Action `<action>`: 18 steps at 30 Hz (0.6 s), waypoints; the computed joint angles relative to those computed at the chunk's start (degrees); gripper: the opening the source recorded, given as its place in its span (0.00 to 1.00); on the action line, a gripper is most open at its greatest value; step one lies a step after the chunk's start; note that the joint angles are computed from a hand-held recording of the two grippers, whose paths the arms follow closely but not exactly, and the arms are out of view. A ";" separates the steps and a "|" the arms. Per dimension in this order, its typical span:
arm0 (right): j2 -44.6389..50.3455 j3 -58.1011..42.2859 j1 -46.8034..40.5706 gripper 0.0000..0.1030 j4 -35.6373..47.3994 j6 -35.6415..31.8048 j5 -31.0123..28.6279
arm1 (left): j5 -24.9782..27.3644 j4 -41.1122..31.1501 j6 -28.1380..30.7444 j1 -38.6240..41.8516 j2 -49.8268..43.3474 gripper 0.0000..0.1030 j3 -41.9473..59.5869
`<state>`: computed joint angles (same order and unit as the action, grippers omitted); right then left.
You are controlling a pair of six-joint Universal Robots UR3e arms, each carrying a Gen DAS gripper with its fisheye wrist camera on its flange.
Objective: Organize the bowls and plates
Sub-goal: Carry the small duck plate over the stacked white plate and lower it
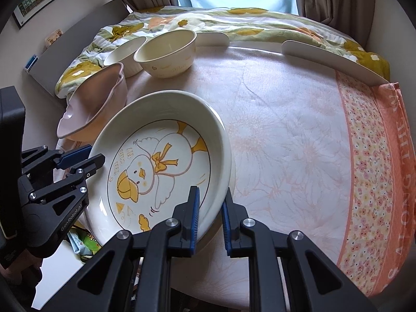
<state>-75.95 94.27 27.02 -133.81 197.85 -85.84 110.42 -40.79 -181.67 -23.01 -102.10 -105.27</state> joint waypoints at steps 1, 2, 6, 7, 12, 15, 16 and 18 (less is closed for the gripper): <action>0.14 -0.14 0.15 0.14 -0.06 -0.01 -0.19 | 0.97 0.20 0.11 -0.51 -0.16 0.16 0.01; 0.37 -0.43 0.38 0.14 0.02 0.11 -0.48 | 1.58 0.56 0.14 -0.88 -0.36 0.16 -0.10; 1.53 -2.02 1.58 0.14 0.72 0.14 -2.59 | 2.88 1.03 0.36 -1.30 -0.56 0.16 -0.51; 1.70 -2.23 1.80 0.14 0.80 0.09 -2.98 | 3.67 1.22 0.46 -1.61 -0.61 0.16 -0.58; 2.92 -3.67 2.76 0.15 1.20 -0.28 -4.75 | 3.83 1.65 0.51 -1.64 -0.66 0.16 -1.12; 3.34 -4.12 3.25 0.15 1.27 -0.37 -5.56 | 3.00 1.38 0.12 -1.10 -0.13 0.16 -1.36; 3.45 -4.23 3.38 0.15 1.30 -0.32 -5.75 | 2.90 1.39 -0.02 -0.94 0.06 0.16 -1.52; 3.53 -4.24 3.61 0.15 1.15 -0.13 -6.13 | 3.11 1.48 -0.22 -0.70 0.25 0.16 -1.81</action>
